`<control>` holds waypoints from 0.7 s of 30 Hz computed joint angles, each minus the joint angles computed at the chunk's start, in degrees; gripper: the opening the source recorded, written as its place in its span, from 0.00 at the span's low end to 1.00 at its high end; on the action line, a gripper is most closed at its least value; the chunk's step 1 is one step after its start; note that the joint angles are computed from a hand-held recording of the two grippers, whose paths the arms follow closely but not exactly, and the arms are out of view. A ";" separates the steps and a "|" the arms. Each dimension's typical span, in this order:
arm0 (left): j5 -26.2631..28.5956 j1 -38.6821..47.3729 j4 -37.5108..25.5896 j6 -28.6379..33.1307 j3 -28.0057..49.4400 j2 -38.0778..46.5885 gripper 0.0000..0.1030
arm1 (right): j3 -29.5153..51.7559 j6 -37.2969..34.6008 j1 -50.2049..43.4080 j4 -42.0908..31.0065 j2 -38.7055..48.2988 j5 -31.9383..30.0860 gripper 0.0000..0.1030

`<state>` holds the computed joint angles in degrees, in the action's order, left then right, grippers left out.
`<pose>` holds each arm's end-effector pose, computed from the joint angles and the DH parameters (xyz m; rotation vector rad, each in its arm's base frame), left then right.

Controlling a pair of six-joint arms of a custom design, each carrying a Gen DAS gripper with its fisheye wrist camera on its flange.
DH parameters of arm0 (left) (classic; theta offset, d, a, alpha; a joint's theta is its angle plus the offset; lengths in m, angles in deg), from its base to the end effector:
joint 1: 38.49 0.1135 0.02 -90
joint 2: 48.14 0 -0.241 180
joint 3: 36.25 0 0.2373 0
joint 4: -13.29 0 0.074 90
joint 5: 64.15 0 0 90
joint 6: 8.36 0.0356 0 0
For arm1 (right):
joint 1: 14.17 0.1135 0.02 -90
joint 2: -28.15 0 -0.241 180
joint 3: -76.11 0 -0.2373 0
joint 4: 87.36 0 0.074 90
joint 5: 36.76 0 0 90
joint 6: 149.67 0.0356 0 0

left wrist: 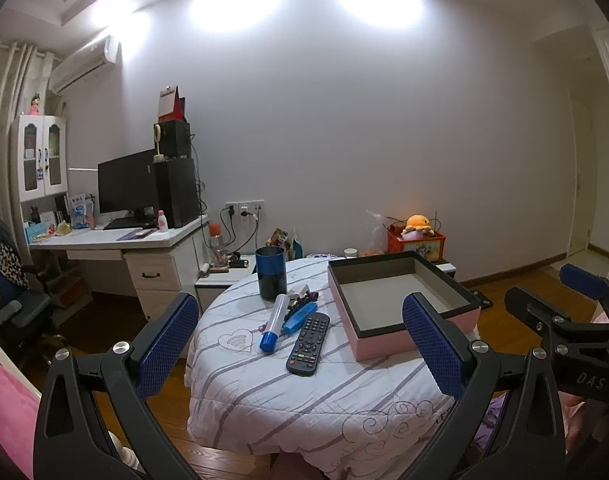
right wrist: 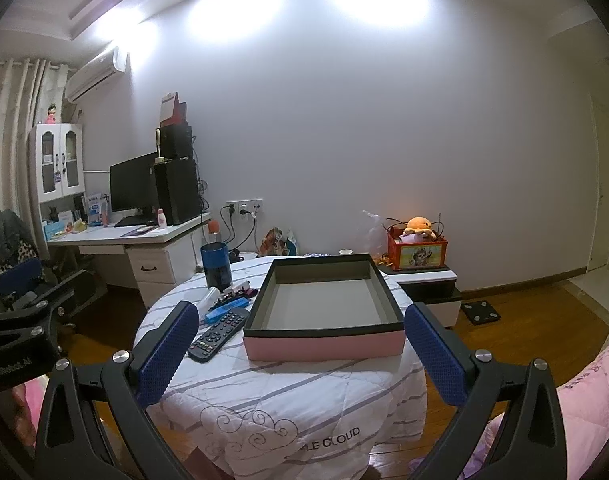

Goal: Organize rigid objects

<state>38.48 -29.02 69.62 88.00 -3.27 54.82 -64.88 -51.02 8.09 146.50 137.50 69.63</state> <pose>0.2587 0.0353 0.0997 0.1075 1.8000 -0.0024 0.2661 0.0981 0.0867 -0.0214 1.8477 0.1107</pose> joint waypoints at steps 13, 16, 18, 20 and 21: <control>0.51 0.04 -1.08 0.27 0.84 0.61 1.00 | 0.82 -0.06 1.13 -1.27 0.62 1.56 1.00; 0.86 0.26 -1.31 0.32 0.87 0.48 1.00 | 0.85 -0.22 1.39 -1.32 0.73 1.94 1.00; 0.78 0.24 -1.16 0.29 0.83 0.56 1.00 | 0.75 -0.26 1.45 -1.44 0.59 1.96 1.00; 0.90 0.27 -0.81 0.10 0.84 0.75 1.00 | 0.96 -0.31 1.19 -2.07 0.35 1.64 1.00; 0.72 0.10 -1.08 0.10 0.87 0.55 1.00 | 0.91 -0.35 1.25 -1.99 0.36 1.71 1.00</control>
<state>39.19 -28.92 68.54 88.10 -2.40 55.37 -63.97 -51.37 9.34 144.51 137.86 71.34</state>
